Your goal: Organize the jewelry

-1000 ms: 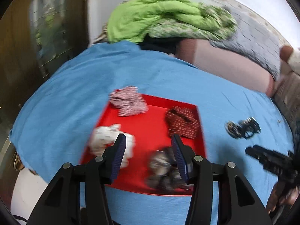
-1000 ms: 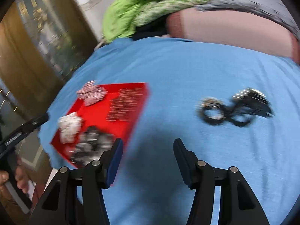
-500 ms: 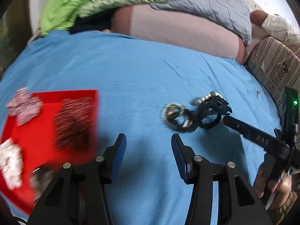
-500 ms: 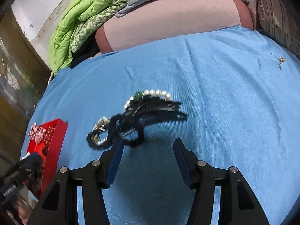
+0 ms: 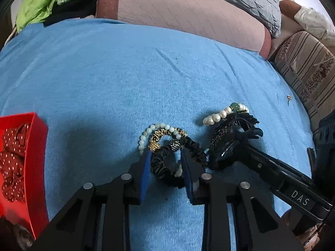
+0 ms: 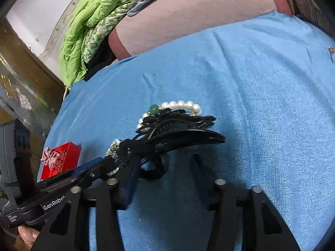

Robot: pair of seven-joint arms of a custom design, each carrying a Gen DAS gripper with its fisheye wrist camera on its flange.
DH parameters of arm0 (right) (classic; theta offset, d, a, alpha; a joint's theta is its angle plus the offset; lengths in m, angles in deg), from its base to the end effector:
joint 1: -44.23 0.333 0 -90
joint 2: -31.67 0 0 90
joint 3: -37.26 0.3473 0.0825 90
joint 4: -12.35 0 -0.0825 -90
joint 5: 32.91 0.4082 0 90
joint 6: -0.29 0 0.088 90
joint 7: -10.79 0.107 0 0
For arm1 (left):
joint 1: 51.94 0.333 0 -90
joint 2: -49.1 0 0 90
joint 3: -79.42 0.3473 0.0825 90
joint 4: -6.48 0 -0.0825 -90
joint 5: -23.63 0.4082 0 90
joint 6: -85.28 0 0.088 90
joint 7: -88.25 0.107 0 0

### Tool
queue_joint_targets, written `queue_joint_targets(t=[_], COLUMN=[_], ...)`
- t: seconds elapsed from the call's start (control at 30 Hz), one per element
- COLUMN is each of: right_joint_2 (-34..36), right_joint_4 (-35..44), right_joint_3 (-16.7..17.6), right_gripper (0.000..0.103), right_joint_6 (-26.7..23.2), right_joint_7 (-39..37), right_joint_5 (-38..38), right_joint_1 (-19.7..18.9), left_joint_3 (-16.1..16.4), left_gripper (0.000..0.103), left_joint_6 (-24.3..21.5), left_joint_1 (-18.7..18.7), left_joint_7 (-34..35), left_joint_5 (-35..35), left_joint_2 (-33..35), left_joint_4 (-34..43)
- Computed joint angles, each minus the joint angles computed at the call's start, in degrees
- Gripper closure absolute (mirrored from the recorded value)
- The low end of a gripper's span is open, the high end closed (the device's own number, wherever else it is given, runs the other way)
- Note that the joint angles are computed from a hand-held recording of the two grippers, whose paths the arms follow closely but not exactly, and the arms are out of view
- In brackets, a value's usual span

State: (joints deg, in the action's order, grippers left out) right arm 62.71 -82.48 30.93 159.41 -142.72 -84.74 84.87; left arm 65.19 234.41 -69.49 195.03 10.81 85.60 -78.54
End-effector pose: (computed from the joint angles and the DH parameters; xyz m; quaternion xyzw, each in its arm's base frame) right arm 0.5928 0.4628 0.3608 -0.4174 0.8242 -0.1223 0.3626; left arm 0.6965 -0.3746 0.3761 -0.4483 0.8486 -0.2790 0.0328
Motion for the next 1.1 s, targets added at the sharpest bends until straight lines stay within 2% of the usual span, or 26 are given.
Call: queue_joint_targets(t=[0.03,0.07,0.13,0.23,0.57,0.77,1.1], right_joint_2=[0.01,-0.01,-0.07,-0.02,-2.04,-3.71,-5.21], right_joint_4=[-0.11,-0.24,-0.48,-0.26,-1.34,-2.38,-3.18], right_joint_3=[-0.06,-0.23,-0.36,-0.23,-0.18,1.38,5.2], right_gripper=[0.065,0.067,0.08,0.09,0.095,0.095,0.095], right_joint_6=[0.21,0.58,1.36,1.66,-0.86,-3.01,-7.78], right_joint_7=[0.19,0.48,0.61,0.13,3.04,6.4,6.09], right_joint_5=[-0.01,-0.25,-0.58,-0.41,-2.43,-5.75,-6.08], right_joint_1=[-0.03,0.03,0.02,0.09,2.1,3.18,3.92], left_joint_3=[0.33,0.57,0.87,0.81,-2.56,-2.91,-2.5], left_gripper=[0.094,0.095,0.096,0.096,0.096,0.096,0.096], left_joint_6=[-0.74,-1.61,-0.43,0.94,3.94,5.52,7.77], left_joint_1=[-0.35,-0.51,-0.7,-0.41,3.8,4.75,5.74], left_joint_7=[-0.42,-0.87,-1.39,-1.52,4.34,7.78,10.76], left_joint_5=[0.4,0.64,0.94,1.08,-5.32,-8.54,-13.21], left_joint_2=[0.23,0.48,-0.09,-1.93,-10.38,-14.92,-21.48], left_joint_4=[0.49,0.98,-0.06,-2.68,-13.44,-19.6,-28.12])
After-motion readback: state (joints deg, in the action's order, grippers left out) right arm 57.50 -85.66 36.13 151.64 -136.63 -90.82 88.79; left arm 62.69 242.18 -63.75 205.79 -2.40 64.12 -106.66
